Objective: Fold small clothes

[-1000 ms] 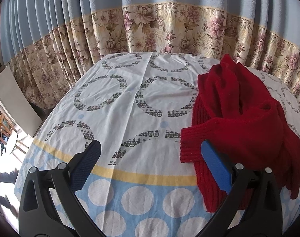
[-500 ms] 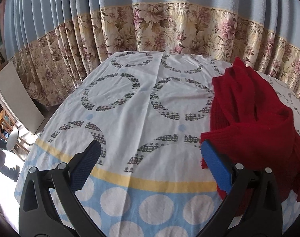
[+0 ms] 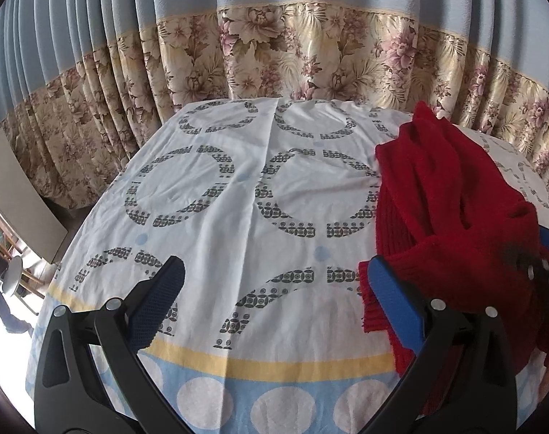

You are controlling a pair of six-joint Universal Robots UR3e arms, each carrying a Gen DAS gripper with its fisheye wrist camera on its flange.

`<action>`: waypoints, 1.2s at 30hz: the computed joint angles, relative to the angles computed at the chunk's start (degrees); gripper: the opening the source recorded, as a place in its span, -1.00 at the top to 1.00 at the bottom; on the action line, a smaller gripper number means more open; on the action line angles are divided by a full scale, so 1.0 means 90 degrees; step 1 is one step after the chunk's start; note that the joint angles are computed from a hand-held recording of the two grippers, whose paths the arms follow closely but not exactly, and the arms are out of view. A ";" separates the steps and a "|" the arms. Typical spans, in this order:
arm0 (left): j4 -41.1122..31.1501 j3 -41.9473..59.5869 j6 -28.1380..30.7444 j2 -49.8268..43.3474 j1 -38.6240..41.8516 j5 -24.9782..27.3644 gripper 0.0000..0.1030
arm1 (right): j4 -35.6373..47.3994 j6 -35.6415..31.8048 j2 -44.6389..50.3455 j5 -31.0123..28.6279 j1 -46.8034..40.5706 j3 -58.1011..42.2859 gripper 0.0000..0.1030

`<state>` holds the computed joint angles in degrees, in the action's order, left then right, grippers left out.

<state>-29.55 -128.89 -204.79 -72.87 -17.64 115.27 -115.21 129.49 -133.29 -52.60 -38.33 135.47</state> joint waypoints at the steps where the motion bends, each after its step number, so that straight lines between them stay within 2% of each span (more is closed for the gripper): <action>1: -0.0021 0.0028 -0.0006 -0.0014 -0.0016 0.0016 -0.94 | 0.0177 -0.0191 0.0099 0.0071 -0.0139 -0.0123 0.22; 3: -0.0084 0.0145 -0.0033 -0.0108 -0.0065 0.0062 -0.94 | 0.0525 -0.0532 0.0291 0.0201 -0.0365 -0.0344 0.49; 6: -0.0197 0.0381 -0.0035 -0.0236 -0.0150 0.0181 -0.94 | 0.1156 -0.1159 0.0261 0.0473 -0.0900 -0.0640 0.52; 9: -0.0287 0.0865 0.0024 -0.0548 -0.0310 0.0332 -0.94 | 0.2163 -0.1926 0.0373 0.0876 -0.1711 -0.1215 0.52; 10: -0.0311 0.1014 0.0041 -0.0654 -0.0354 0.0370 -0.94 | 0.2497 -0.2202 0.0554 0.1015 -0.2051 -0.1501 0.52; 13: -0.0417 0.1577 0.0058 -0.1076 -0.0519 0.0438 -0.94 | 0.2738 -0.2485 0.1036 0.1211 -0.2593 -0.2025 0.50; 16: -0.0557 0.2201 0.0031 -0.1525 -0.0641 0.0280 -0.94 | 0.3275 -0.2920 0.1780 0.1479 -0.3120 -0.2792 0.44; 18: -0.0583 0.2569 0.0017 -0.1831 -0.0772 0.0282 -0.94 | 0.3113 -0.3031 0.1991 0.1648 -0.3377 -0.2942 0.50; 19: -0.0617 0.2893 0.0043 -0.2103 -0.0846 0.0203 -0.94 | 0.2755 -0.2895 0.2149 0.1646 -0.3410 -0.2951 0.56; 20: -0.0638 0.3092 0.0034 -0.2298 -0.0899 0.0167 -0.94 | 0.2474 -0.2719 0.2457 0.1546 -0.3326 -0.3063 0.68; 22: -0.0712 0.3688 0.0115 -0.2862 -0.1002 0.0023 -0.94 | 0.2362 -0.2623 0.2862 0.1393 -0.3117 -0.3269 0.66; 23: -0.0850 0.4019 0.0110 -0.3145 -0.1065 0.0060 -0.94 | 0.2290 -0.2559 0.3039 0.1278 -0.2979 -0.3344 0.47; 24: -0.0934 0.4341 0.0123 -0.3426 -0.1100 0.0048 -0.94 | 0.2233 -0.2465 0.3193 0.1196 -0.2870 -0.3392 -0.20; 25: -0.1013 0.4705 0.0168 -0.3729 -0.1111 -0.0055 -0.94 | 0.2222 -0.2409 0.3306 0.1323 -0.2844 -0.3353 -0.49; 26: -0.1217 0.5144 0.0161 -0.4048 -0.1152 -0.0028 -0.94 | 0.2226 -0.2435 0.3401 0.1419 -0.2832 -0.3314 -0.62; 27: -0.1295 0.5520 0.0187 -0.4337 -0.1189 -0.0019 -0.94 | 0.2110 -0.2362 0.3513 0.1393 -0.2710 -0.3277 -0.62; 32: -0.2039 0.7277 0.0259 -0.5562 -0.1154 -0.0191 -0.94 | 0.0439 -0.0974 0.4704 0.1009 -0.1763 -0.3448 -0.62; 36: -0.2807 0.8828 0.0384 -0.6637 -0.1074 -0.0406 -0.94 | 0.0407 -0.0679 0.5427 0.0743 -0.1279 -0.3996 -0.62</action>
<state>-54.82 -49.44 -201.34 -132.61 -27.30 111.62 -111.55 123.37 -84.44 -45.91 -49.84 99.51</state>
